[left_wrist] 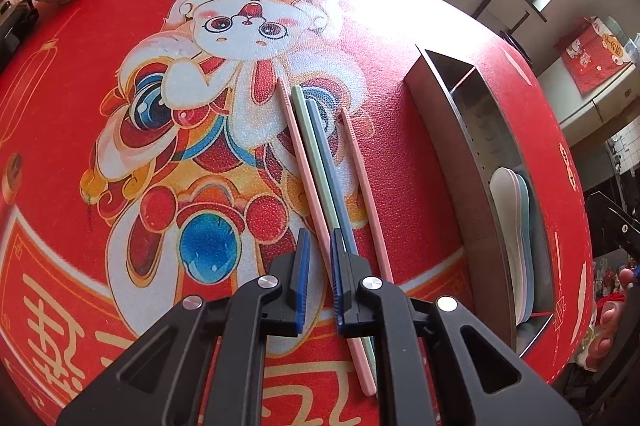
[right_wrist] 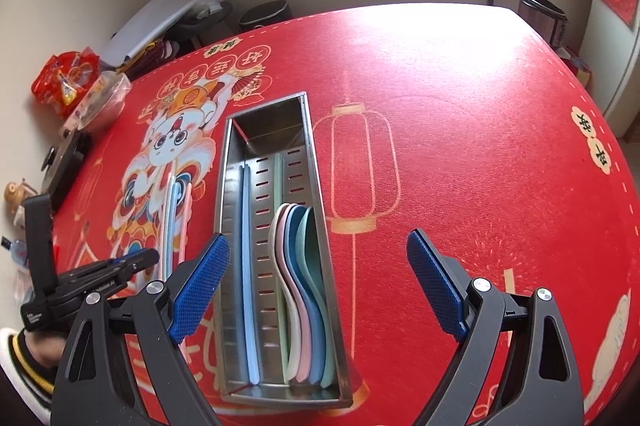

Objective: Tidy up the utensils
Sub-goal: 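Move the left gripper to the loose chopsticks and grasp a pink chopstick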

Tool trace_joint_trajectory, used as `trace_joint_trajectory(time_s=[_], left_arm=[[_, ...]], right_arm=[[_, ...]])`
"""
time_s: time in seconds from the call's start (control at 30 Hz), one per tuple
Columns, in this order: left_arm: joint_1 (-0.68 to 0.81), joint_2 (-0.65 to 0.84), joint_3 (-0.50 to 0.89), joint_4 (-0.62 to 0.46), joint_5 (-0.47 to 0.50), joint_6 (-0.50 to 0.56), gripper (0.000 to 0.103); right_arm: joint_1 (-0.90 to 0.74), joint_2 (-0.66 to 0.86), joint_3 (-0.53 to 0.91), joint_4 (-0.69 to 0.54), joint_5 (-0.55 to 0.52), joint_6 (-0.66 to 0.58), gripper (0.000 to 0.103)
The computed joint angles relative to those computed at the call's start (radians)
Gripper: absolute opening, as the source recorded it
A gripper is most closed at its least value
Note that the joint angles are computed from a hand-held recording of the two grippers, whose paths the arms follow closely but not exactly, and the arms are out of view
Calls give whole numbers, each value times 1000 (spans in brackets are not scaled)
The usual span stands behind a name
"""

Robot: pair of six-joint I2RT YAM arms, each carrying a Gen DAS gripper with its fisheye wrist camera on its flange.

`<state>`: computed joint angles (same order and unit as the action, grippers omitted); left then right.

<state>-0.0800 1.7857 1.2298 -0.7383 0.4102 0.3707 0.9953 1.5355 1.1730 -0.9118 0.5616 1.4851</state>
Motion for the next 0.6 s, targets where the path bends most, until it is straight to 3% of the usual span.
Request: trace_joint_trajectory(time_s=[0.6], left_arm=[[-23, 27, 12, 65, -44, -17, 17]], right_arm=[[4, -27, -31, 2, 4, 17, 87]])
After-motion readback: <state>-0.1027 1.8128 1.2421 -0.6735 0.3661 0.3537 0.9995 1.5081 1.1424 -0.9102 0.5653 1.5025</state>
